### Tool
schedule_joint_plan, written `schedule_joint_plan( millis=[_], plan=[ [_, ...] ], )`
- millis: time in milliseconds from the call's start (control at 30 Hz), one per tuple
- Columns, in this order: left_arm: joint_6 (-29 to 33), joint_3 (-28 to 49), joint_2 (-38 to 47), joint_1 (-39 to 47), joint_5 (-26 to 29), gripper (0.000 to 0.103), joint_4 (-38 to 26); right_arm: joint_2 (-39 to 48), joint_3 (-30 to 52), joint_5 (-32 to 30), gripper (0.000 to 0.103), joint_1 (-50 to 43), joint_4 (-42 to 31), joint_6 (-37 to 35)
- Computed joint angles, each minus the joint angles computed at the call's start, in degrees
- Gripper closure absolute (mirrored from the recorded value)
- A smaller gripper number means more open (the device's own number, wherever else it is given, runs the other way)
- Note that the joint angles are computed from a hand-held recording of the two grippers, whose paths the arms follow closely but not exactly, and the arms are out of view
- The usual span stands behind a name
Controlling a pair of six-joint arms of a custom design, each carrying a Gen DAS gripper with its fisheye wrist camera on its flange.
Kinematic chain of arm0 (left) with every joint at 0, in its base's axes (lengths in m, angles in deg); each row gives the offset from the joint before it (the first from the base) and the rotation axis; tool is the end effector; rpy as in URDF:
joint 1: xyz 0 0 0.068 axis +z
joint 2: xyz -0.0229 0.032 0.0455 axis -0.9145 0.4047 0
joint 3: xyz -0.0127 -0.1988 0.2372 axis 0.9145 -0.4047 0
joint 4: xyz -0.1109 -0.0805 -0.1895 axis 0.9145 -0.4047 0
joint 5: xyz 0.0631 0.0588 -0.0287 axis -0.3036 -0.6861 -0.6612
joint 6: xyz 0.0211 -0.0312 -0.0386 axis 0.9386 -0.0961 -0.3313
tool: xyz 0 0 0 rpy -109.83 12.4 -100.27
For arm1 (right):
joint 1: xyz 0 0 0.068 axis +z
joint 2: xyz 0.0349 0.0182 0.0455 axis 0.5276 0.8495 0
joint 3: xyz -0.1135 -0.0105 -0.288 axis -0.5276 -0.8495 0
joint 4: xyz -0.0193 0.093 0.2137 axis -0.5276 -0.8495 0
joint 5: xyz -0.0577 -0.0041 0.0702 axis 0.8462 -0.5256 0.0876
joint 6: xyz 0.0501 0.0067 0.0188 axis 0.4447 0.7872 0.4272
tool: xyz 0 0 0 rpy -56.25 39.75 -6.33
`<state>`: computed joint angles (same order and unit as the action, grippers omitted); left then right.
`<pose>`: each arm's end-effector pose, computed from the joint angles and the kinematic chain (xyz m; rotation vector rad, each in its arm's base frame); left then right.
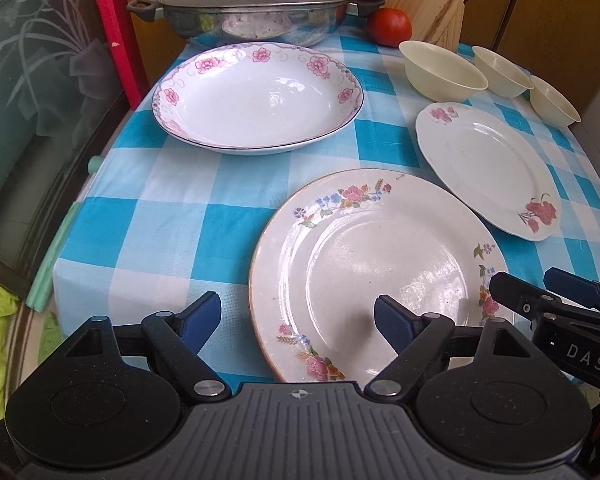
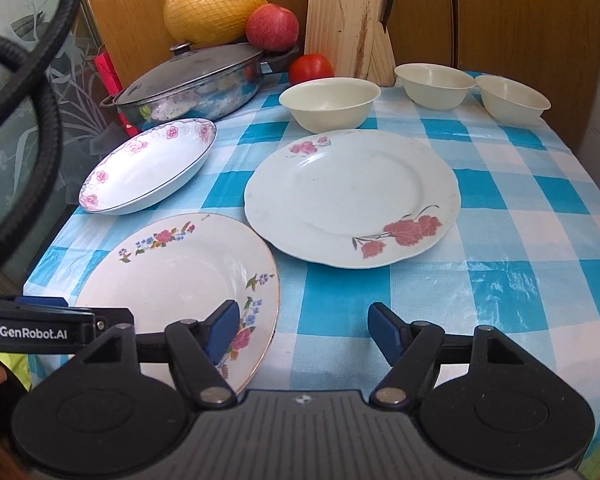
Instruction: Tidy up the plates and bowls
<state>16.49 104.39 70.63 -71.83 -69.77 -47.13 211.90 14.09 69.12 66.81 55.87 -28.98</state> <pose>0.2391 -0.0201 0.0486 -0.2449 2.6312 0.0182 0.2648 0.1817 0.0065 -0.2444 2.4065 0.3684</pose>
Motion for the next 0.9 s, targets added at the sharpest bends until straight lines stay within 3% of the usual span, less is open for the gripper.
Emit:
schedule_joint_plan(
  millis=[233, 900],
  plan=[
    [-0.60, 0.62, 0.29, 0.35, 0.45, 0.014, -0.88, 0.14, 0.82, -1.69, 0.041, 0.08, -1.26, -0.05],
    [1.68, 1.60, 1.44, -0.92, 2.70, 0.011, -0.23, 0.16, 1.40, -5.66, 0.066, -0.96, -1.55, 0.43]
  ],
)
